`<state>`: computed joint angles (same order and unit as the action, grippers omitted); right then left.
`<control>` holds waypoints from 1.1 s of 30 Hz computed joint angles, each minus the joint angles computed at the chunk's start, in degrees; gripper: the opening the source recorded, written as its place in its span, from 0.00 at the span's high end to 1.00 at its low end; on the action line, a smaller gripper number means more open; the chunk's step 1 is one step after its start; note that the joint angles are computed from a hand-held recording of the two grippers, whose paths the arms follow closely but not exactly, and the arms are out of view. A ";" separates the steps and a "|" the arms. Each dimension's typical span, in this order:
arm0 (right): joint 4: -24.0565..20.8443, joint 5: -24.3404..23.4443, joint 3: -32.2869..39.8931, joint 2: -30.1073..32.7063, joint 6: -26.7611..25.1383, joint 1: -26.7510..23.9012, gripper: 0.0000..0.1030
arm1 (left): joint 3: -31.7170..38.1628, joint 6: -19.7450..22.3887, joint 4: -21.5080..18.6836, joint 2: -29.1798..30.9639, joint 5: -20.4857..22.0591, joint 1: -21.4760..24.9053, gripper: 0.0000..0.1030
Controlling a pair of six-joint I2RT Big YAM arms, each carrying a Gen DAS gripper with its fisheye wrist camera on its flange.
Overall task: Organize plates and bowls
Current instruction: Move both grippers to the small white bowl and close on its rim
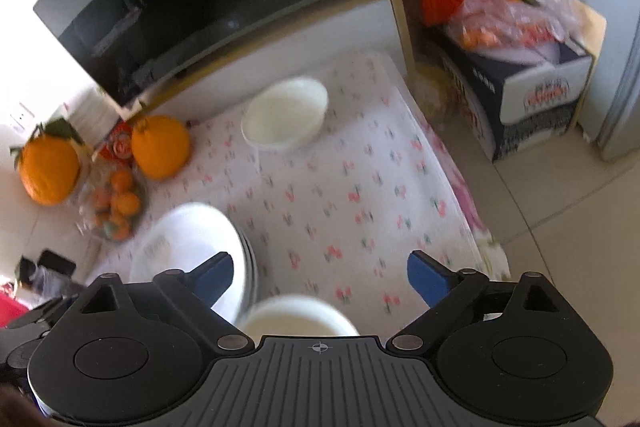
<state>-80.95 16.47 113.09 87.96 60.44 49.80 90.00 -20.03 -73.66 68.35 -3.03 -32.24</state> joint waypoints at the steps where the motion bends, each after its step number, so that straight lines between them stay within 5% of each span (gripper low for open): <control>1: 0.08 0.03 0.93 0.65 -0.26 -0.40 0.03 | 0.69 -0.40 0.06 0.52 -0.19 0.52 0.00; 11: -0.96 -2.76 10.31 8.49 -2.71 -5.84 0.03 | 6.38 -2.64 1.42 7.12 -0.85 4.29 0.00; 20: 3.13 -7.12 9.14 11.50 -0.99 -10.51 0.03 | 10.82 -2.73 3.16 14.21 -0.86 5.30 0.00; 33: 23.13 -15.38 -6.72 8.30 0.93 -14.78 0.03 | 19.23 -2.93 0.31 25.37 -0.74 4.22 0.05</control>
<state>-57.82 1.09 106.37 96.25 61.37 35.02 109.23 -22.96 -73.35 93.72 -3.78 -28.01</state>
